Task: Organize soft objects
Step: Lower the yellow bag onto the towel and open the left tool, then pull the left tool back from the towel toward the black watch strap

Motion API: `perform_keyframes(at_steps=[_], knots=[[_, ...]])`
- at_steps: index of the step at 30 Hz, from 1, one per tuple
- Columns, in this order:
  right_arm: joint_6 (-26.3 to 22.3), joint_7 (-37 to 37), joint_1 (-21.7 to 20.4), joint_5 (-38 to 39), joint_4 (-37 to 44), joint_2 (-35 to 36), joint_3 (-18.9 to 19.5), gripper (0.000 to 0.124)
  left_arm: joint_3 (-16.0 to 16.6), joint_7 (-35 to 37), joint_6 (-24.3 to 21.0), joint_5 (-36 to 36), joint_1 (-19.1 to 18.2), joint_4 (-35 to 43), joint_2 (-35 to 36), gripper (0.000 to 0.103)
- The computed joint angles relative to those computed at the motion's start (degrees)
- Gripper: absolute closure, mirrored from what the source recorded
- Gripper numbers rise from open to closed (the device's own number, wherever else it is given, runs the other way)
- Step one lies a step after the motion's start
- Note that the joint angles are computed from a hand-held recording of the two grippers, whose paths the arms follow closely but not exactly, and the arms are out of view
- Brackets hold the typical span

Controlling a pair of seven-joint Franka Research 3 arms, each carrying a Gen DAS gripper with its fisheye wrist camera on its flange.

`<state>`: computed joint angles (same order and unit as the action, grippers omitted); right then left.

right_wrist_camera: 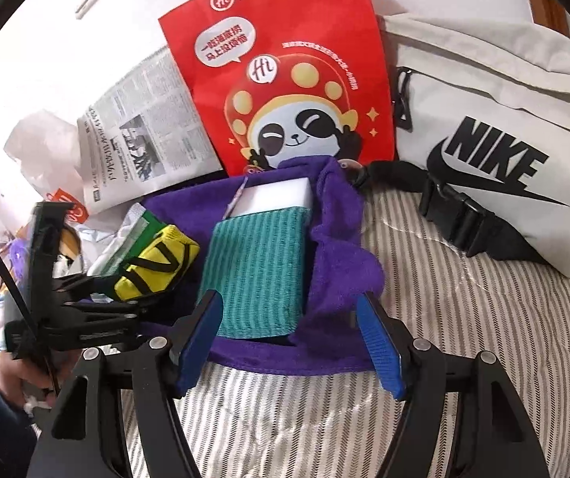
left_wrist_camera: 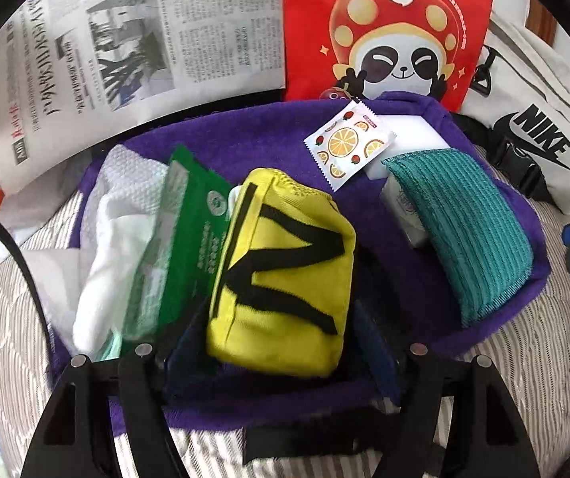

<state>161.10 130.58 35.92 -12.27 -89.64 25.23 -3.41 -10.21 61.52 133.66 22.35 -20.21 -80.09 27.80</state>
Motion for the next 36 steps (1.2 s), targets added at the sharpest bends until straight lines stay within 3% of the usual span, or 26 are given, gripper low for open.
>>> perform_keyframes(at_steps=[5,10,13,19,24,36], knots=[[-1.14,2.16,1.29,-2.20,0.51,0.12,-1.35,0.055,0.75,-2.58,-0.57,4.22,-1.09,-5.70,-5.93,0.031],[-1.49,1.92,1.06,-2.79,0.94,0.41,-0.75,0.055,0.70,-8.48,-3.11,10.71,-1.96,-14.03,-12.82,0.025],[-2.13,2.01,1.42,-3.56,1.62,0.77,-0.90,0.055,-0.52,-10.87,-2.08,7.34,0.42,-18.68,-15.28,0.025],[-4.59,3.51,2.39,-6.32,3.36,1.77,-1.64,0.055,-0.76,-17.54,-1.53,7.34,1.75,-19.31,-13.93,0.025],[-3.88,0.89,0.20,-2.88,3.30,2.14,1.03,0.055,-0.85,-18.85,-0.80,6.51,1.98,-17.59,-12.09,0.025],[-5.33,-0.78,0.92,-1.73,4.81,3.15,0.91,0.055,-1.10,-20.59,-3.35,5.10,0.57,-13.05,-8.77,0.025]])
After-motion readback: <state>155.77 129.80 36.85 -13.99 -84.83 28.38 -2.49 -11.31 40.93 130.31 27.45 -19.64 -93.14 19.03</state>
